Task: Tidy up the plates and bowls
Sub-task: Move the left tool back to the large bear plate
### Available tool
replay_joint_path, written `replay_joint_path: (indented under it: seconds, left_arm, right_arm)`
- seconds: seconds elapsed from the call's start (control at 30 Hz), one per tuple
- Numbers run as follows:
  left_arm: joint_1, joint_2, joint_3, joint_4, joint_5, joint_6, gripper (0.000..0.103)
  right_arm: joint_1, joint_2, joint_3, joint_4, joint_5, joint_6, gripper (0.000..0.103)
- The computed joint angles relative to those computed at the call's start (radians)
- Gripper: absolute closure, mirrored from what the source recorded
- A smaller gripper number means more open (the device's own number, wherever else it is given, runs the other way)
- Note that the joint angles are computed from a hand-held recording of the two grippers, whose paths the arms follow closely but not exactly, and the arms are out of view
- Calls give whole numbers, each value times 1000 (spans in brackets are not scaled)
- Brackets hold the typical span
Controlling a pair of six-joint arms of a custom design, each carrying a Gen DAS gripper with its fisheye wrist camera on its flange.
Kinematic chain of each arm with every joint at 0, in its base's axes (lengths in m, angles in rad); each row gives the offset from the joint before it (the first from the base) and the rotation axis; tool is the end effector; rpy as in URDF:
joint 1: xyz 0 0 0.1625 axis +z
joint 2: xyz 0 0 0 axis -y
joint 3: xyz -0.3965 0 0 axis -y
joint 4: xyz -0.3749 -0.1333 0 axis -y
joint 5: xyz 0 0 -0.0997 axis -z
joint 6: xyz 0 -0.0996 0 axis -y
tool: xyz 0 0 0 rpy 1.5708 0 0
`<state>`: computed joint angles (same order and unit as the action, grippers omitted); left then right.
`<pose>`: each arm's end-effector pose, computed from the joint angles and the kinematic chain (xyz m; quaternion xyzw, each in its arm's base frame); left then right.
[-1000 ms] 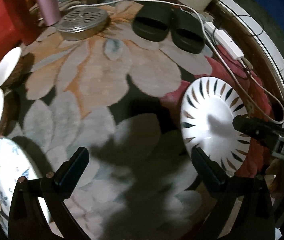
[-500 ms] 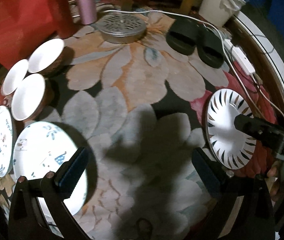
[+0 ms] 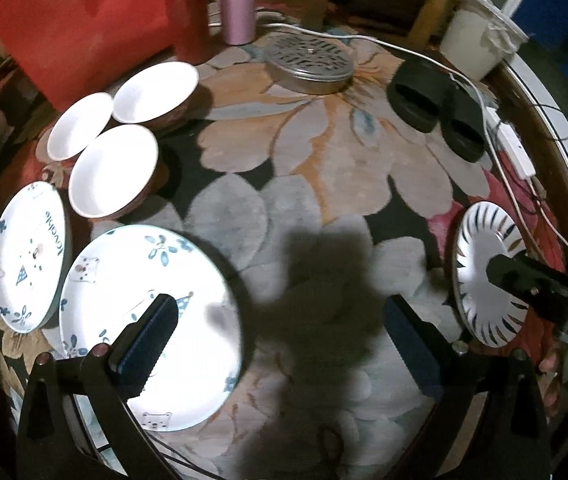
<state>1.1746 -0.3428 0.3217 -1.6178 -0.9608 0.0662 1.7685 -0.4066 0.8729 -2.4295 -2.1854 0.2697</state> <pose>-0.1537 -0.8606 0.2290 0.2085 0.9303 -0.0813 0.2907 0.2359 -0.7914 0.1137 -0.0926 -0.9321 0.2495 0.2456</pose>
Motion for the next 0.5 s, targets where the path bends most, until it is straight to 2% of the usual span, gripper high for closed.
replay_joint_path:
  seconds: [0.5]
  left_arm:
    - [38, -8, -28, 4, 32, -2, 1]
  right_arm:
    - [14, 89, -132, 85, 10, -35, 0]
